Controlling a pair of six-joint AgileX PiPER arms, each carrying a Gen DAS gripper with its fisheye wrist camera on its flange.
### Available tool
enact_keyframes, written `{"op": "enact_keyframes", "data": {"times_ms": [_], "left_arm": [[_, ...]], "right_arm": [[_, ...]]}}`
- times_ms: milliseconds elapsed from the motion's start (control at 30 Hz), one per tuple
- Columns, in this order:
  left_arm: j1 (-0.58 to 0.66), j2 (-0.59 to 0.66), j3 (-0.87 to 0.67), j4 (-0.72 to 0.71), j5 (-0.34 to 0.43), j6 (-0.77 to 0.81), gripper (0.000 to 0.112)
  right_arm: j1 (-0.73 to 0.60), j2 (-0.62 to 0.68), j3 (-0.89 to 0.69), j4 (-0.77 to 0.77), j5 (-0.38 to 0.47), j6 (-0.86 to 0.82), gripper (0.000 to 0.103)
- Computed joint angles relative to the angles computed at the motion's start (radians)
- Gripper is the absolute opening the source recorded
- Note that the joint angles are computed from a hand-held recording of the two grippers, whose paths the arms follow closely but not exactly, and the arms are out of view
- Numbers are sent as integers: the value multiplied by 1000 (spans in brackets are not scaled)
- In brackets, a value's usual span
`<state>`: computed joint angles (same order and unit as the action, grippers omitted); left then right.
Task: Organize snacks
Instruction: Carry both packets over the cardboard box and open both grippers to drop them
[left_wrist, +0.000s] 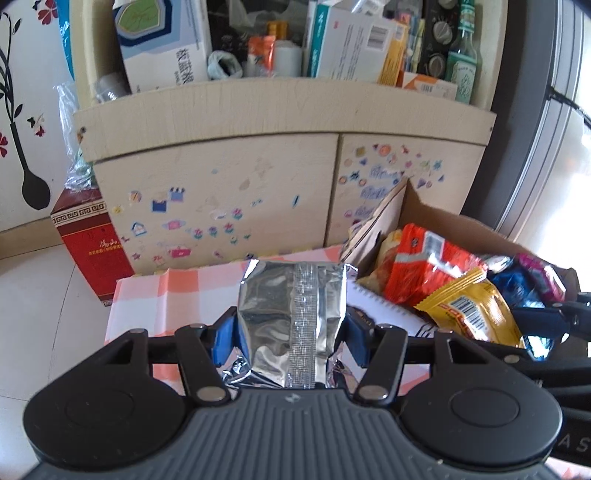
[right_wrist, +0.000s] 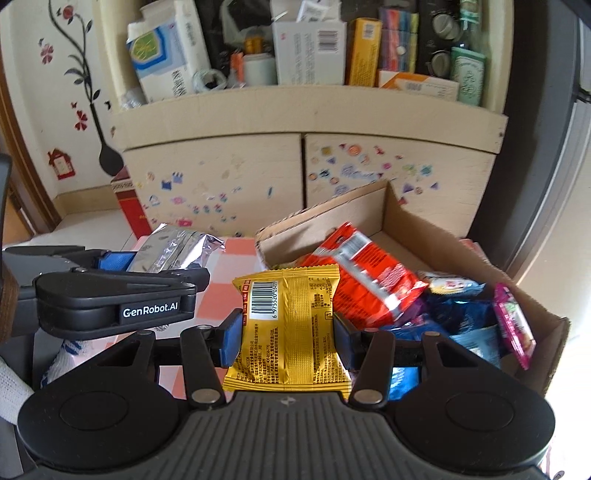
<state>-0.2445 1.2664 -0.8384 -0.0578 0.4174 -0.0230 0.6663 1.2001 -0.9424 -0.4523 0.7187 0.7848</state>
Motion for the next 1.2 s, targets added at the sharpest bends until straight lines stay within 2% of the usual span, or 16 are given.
{"op": "enact_keyframes", "data": {"times_ms": [200, 533, 933, 1200], "left_arm": [[-50, -2, -31, 35, 4, -77, 59], [-127, 25, -91, 36, -2, -137, 59], [-223, 101, -167, -100, -40, -35, 59], [-273, 200, -240, -128, -61, -12, 59]], "right_arm": [[-36, -46, -3, -17, 14, 0, 57], [-233, -131, -9, 87, -17, -120, 57], [-506, -175, 0, 285, -61, -259, 57], [-539, -148, 9, 277, -67, -205, 57]]}}
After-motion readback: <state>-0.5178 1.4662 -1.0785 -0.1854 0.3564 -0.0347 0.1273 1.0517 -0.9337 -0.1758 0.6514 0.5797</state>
